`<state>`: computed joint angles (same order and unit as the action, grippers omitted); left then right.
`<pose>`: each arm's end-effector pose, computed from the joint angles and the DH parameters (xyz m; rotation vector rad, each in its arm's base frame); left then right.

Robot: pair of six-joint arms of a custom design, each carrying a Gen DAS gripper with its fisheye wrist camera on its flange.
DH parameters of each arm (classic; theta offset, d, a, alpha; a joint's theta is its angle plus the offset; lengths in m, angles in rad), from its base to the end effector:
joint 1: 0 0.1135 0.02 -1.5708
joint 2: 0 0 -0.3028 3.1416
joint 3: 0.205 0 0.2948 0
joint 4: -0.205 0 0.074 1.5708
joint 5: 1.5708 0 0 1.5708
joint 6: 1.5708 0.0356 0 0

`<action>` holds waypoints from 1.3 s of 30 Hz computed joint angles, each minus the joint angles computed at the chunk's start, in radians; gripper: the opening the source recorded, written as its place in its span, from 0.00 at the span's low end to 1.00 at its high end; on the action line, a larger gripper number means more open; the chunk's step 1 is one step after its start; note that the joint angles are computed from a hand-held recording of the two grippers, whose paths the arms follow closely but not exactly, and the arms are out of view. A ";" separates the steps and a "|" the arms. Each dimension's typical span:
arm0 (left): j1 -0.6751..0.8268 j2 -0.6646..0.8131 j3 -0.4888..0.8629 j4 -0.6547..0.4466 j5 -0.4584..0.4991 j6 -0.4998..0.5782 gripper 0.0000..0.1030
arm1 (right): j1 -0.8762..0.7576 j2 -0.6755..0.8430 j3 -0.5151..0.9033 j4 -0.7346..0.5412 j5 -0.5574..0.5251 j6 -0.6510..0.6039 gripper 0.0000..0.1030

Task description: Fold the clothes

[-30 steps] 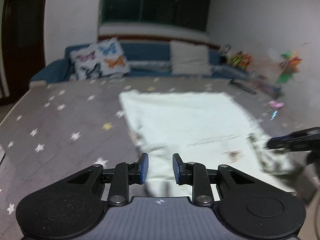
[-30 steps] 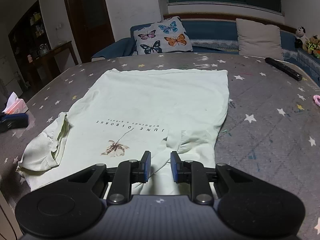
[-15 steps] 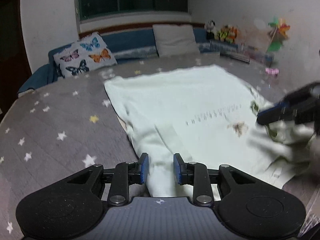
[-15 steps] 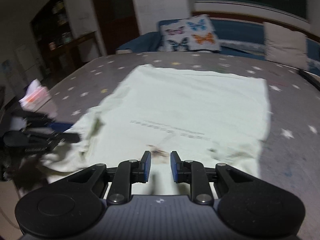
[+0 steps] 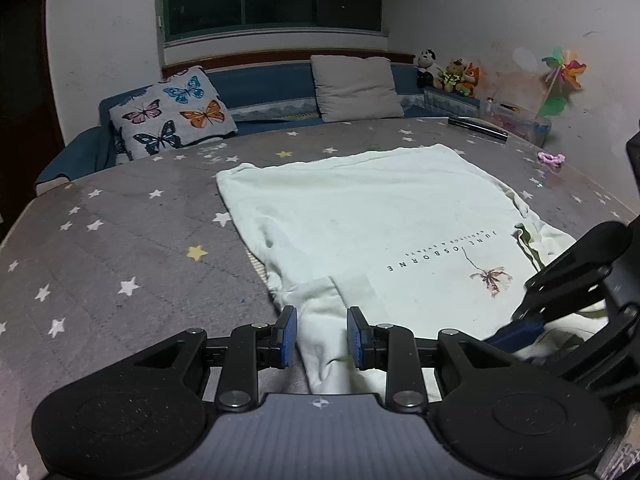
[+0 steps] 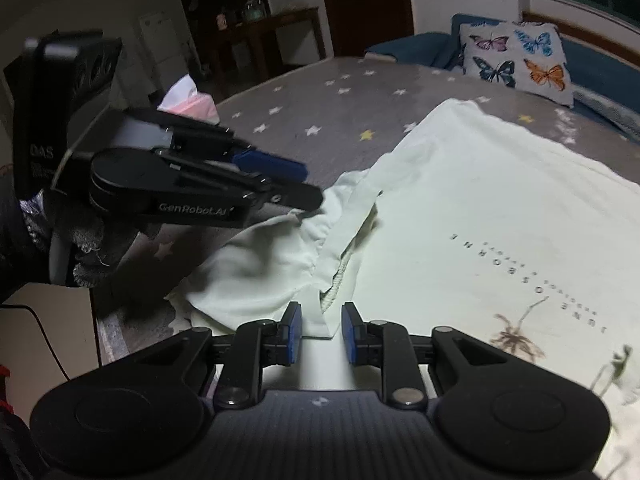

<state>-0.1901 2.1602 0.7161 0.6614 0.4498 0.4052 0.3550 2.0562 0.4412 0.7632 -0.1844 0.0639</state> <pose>0.3501 -0.0831 0.0117 0.8773 2.1191 -0.4174 0.2605 0.1035 0.0083 -0.4385 2.4060 0.4120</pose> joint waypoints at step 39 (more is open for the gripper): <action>-0.040 -0.014 -0.163 0.070 0.035 0.166 0.29 | -0.388 -0.252 -0.299 0.096 0.066 -0.082 0.09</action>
